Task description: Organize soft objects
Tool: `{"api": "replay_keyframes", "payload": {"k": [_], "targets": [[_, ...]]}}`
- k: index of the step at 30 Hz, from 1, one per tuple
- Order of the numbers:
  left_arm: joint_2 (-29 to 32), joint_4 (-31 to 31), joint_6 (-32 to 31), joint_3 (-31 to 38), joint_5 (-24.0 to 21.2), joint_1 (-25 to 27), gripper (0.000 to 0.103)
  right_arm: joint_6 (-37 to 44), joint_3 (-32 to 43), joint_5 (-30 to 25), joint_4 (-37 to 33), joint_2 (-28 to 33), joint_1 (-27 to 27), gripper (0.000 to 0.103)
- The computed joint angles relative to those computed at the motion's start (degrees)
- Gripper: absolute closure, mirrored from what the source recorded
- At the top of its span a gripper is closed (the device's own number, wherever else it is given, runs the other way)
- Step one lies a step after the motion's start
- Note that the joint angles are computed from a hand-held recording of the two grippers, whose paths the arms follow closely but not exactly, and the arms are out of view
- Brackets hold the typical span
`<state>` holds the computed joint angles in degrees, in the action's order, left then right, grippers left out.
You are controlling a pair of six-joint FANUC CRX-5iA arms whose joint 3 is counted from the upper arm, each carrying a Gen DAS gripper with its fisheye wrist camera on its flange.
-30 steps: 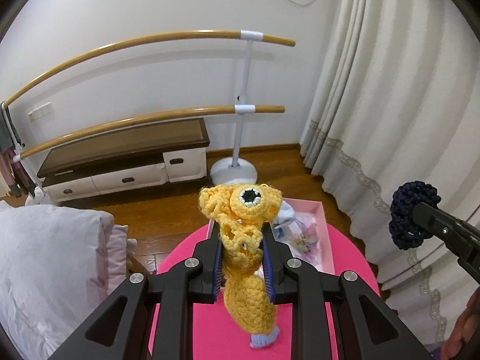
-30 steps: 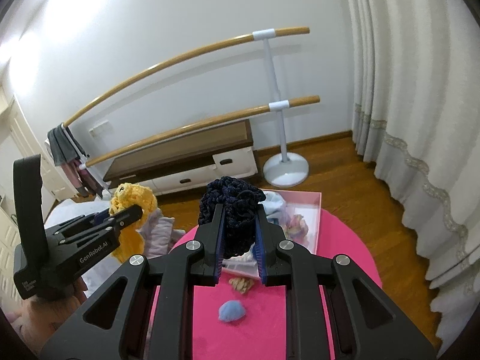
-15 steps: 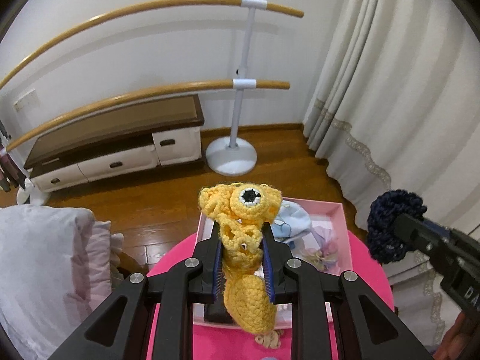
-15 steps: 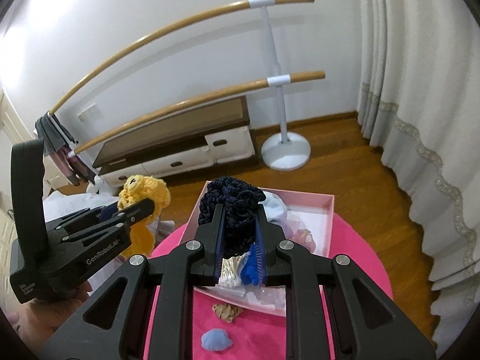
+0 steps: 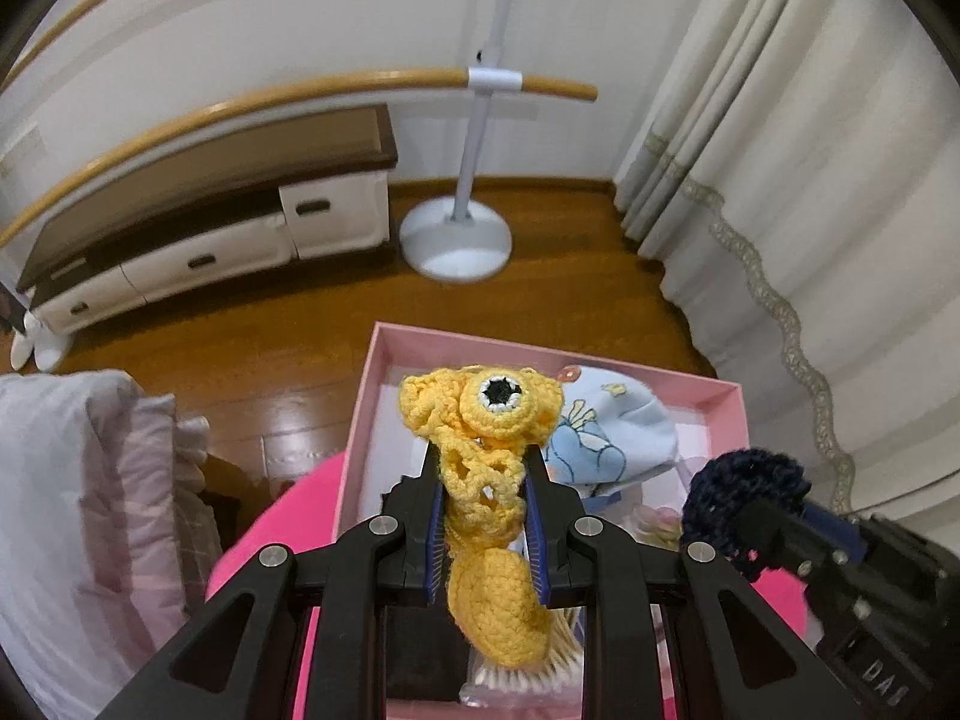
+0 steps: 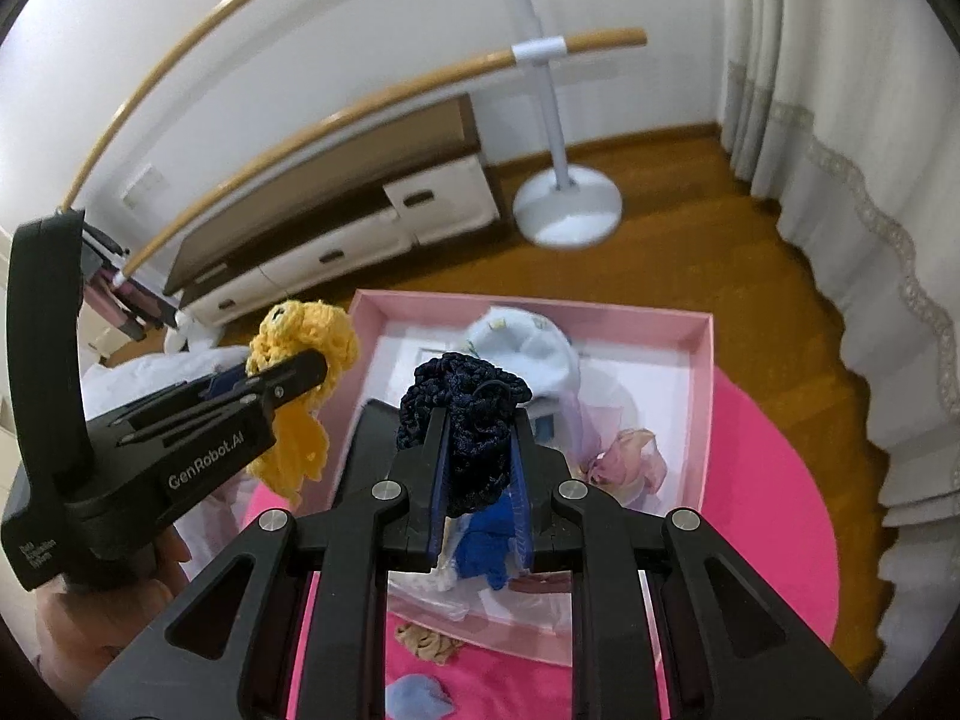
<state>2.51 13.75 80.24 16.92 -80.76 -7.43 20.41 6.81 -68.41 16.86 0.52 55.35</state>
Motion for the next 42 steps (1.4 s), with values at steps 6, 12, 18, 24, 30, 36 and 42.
{"api": "replay_keyframes", "payload": {"k": [6,12,18,24,30,36,42], "targets": [[7.5,-1.5,2.2,6.1,-0.6,-2.5,0.077,2.1,0.3,-0.3,-3.5,1.2,-1.7,0.084],[7.2,-3.0,2.6,6.7,0.7,-3.0,0.022,1.9,0.2,-0.4,-3.5,1.3,-2.0,0.062],[5.2,-5.4,3.4,8.0,0.8,-3.3,0.015,-3.7,-2.0,-0.4,2.5,-1.0,0.3,0.005],[-3.2,-5.5,2.3,4.3,3.3,-2.4,0.004,-8.3,-2.1,-3.3,7.0,-3.3,2.8,0.0],[-12.6,-2.9,0.2,0.0,3.8,-0.3,0.0,-13.5,-1.3,-8.8,14.0,-5.8,8.9,0.0],[-24.3,2.4,-4.8,-6.4,2.6,5.2,0.0,-19.8,-0.5,-15.6,22.0,-8.3,17.8,0.0],[-38.2,16.3,-17.4,-16.0,-3.9,22.9,0.0,-25.2,-0.1,-23.3,28.7,-9.9,27.2,0.0]]}}
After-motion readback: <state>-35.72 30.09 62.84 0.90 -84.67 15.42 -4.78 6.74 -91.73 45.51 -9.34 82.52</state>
